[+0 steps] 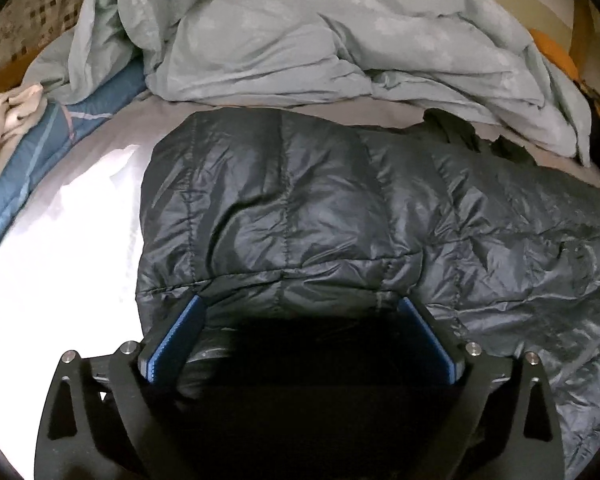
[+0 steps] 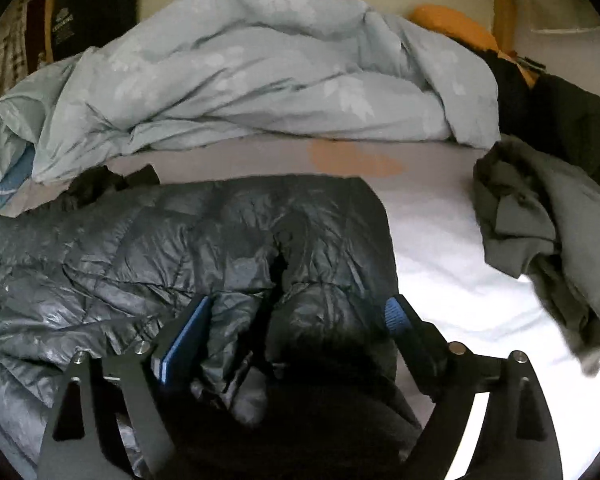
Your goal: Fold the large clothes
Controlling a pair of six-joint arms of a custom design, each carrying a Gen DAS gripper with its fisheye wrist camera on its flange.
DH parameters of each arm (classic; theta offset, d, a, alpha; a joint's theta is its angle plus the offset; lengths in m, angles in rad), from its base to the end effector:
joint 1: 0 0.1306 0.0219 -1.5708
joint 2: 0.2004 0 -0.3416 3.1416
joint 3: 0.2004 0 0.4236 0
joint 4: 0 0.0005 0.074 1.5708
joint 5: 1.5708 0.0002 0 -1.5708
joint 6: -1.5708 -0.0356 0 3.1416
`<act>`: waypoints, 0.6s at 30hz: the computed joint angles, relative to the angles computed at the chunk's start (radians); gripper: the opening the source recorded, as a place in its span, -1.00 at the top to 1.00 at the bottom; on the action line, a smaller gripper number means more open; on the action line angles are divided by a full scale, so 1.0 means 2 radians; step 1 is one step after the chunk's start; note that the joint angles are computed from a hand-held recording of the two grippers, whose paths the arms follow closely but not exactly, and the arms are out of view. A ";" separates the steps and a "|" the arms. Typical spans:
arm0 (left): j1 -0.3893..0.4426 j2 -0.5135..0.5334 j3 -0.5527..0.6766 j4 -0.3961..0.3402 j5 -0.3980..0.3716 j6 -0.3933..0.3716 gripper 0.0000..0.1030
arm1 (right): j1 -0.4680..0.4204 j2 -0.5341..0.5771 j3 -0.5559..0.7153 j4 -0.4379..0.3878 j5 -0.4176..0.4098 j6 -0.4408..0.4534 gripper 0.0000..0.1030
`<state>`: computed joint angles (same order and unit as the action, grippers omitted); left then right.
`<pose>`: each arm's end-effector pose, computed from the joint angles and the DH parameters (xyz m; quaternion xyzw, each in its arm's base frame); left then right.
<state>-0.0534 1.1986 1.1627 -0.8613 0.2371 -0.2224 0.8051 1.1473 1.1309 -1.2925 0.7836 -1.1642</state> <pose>0.4533 -0.0331 0.3670 0.1676 0.9229 -0.0835 0.3364 0.2925 0.2673 0.3609 0.2127 0.8927 -0.1089 0.3821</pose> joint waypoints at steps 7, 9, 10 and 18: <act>-0.001 -0.001 -0.001 0.001 -0.006 -0.002 -0.92 | 0.029 0.030 0.038 -0.062 0.060 -0.022 -0.72; -0.001 0.001 0.001 -0.001 -0.010 0.001 -0.96 | 0.042 0.024 0.041 -0.047 0.068 -0.001 -0.72; -0.003 0.000 0.000 -0.001 -0.013 0.003 -0.98 | 0.046 0.018 0.039 -0.028 0.065 0.020 -0.72; -0.007 -0.002 -0.003 0.002 -0.023 0.006 -0.99 | 0.038 0.048 0.056 0.025 -0.055 0.107 -0.72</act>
<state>-0.0681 1.1943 1.1567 -0.8582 0.1910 -0.2112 0.8814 1.2428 1.2430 -1.2431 0.6736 -0.9500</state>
